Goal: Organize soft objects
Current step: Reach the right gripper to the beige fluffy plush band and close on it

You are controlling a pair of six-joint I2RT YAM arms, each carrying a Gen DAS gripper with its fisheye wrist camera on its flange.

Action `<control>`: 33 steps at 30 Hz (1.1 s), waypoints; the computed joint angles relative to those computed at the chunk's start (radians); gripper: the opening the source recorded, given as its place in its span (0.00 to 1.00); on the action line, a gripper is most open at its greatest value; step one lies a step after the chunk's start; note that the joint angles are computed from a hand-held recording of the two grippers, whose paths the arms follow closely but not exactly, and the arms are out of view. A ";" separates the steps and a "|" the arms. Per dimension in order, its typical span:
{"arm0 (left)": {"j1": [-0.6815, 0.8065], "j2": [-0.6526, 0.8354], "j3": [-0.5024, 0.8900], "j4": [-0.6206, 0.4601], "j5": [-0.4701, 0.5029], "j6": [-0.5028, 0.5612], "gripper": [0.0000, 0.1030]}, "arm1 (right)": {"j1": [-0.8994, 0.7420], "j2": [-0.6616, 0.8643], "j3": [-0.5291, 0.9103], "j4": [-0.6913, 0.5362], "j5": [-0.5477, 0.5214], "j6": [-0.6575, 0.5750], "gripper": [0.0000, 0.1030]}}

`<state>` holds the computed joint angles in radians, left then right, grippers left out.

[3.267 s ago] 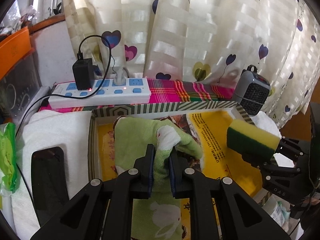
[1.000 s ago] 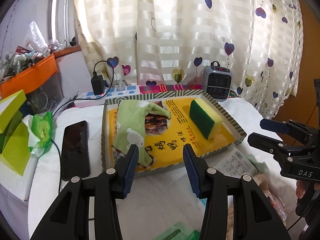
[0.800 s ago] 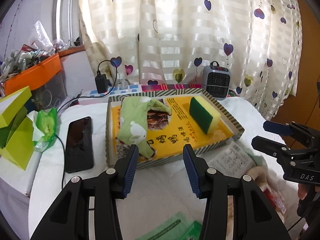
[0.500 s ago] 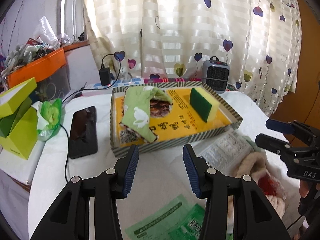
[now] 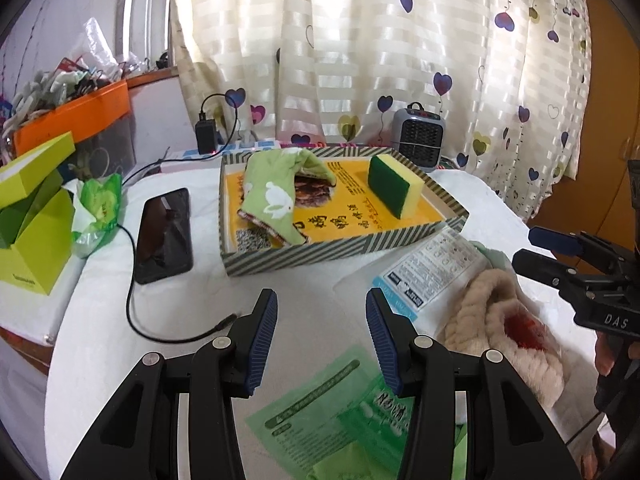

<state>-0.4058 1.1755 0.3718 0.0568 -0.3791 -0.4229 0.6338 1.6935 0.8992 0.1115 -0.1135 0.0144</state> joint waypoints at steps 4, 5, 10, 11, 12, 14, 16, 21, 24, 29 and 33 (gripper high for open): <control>0.029 -0.072 -0.052 -0.011 0.055 -0.002 0.44 | -0.010 -0.040 -0.047 0.013 -0.010 -0.008 0.63; 0.034 -0.085 -0.062 -0.014 0.065 -0.002 0.44 | -0.012 -0.050 -0.057 0.014 -0.013 -0.011 0.63; 0.082 -0.162 -0.124 -0.021 0.149 0.000 0.44 | -0.017 -0.087 -0.095 -0.012 0.004 -0.014 0.63; 0.088 -0.170 -0.133 -0.025 0.153 -0.005 0.44 | -0.021 -0.098 -0.106 -0.015 0.004 -0.016 0.63; 0.094 -0.173 -0.137 -0.027 0.157 -0.003 0.44 | -0.026 -0.108 -0.115 -0.018 0.002 -0.017 0.63; 0.109 -0.183 -0.154 -0.030 0.171 -0.006 0.44 | -0.035 -0.134 -0.142 -0.018 0.013 -0.017 0.63; 0.122 -0.204 -0.174 -0.025 0.201 -0.010 0.44 | -0.050 -0.153 -0.155 -0.035 0.012 -0.015 0.63; 0.117 -0.187 -0.187 0.006 0.225 -0.017 0.44 | -0.083 -0.189 -0.186 -0.089 0.005 -0.013 0.63; 0.106 -0.165 -0.187 0.027 0.233 -0.019 0.44 | -0.099 -0.216 -0.218 -0.091 -0.018 0.004 0.63; 0.096 -0.119 -0.181 0.059 0.246 -0.021 0.44 | -0.063 -0.233 -0.217 -0.113 -0.086 -0.005 0.63; 0.084 -0.104 -0.181 0.070 0.250 -0.025 0.44 | 0.005 -0.189 -0.185 -0.126 -0.091 -0.018 0.61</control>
